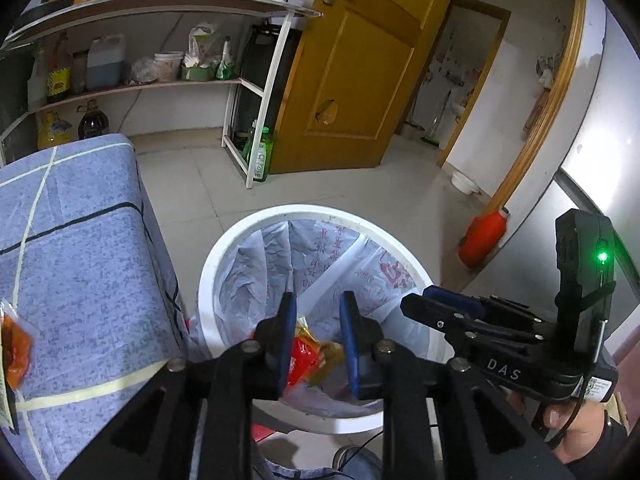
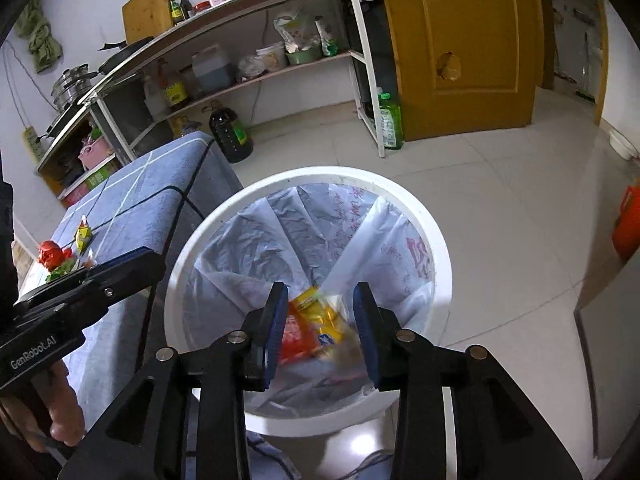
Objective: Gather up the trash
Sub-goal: 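Carry the red wrapper and clear cup over the wastebasket and release both, then grasp the gold candy bar wrapper with the left tool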
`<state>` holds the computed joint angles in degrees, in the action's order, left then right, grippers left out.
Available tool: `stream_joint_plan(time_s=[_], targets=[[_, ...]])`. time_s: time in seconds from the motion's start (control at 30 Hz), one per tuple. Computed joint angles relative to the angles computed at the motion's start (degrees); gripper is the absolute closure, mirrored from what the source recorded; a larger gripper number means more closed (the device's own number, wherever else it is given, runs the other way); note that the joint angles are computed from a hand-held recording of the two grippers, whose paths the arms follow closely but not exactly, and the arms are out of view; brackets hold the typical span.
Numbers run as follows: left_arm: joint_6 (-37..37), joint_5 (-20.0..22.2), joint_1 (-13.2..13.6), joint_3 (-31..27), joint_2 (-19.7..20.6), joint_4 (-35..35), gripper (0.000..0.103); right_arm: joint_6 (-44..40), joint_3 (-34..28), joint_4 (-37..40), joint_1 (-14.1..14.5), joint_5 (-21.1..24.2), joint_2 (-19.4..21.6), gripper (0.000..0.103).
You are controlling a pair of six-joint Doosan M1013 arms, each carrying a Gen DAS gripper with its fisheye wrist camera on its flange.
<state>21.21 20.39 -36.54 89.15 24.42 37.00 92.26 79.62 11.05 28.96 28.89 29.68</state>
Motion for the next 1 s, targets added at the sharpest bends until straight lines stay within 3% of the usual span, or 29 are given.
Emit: stream_joint_plan(time_s=[0.27,0.47,0.7,0.77,0.83,1.0], targets=[[-15.44,0.1,-0.66,3.75,-3.27,14.4,0.08,-6.2,1.06,5.25,0.95,-3.29,-1.92,0.068],[-26.27,3.57,-1.48,7.58,-6.61,24.78,0.08,-14.57,0.93,11.46,2.55,-4.28,-2.68,0.068],[-33.63,9.52,-1.92,12.41,-10.58,30.5,0.08,-23.11,-1.07,17.52,4.81,-2.62,-1.82,0.068],[-35.33,11.54,-1.98,13.85,-11.7,31.51,0.077,-25.5,-1.93,18.94,5.69,-1.76,-1.31,0.068],[-37.37,14.41,-2.31,15.42,-12.83,32.87,0.064,-27.36,-2.6,20.14,6.3,-1.11,-0.91,0.068],[-42.03,20.12,-2.65,19.57,-15.71,35.1,0.056,-31.35,-4.33,22.98,7.68,0.95,0.23,0.068]])
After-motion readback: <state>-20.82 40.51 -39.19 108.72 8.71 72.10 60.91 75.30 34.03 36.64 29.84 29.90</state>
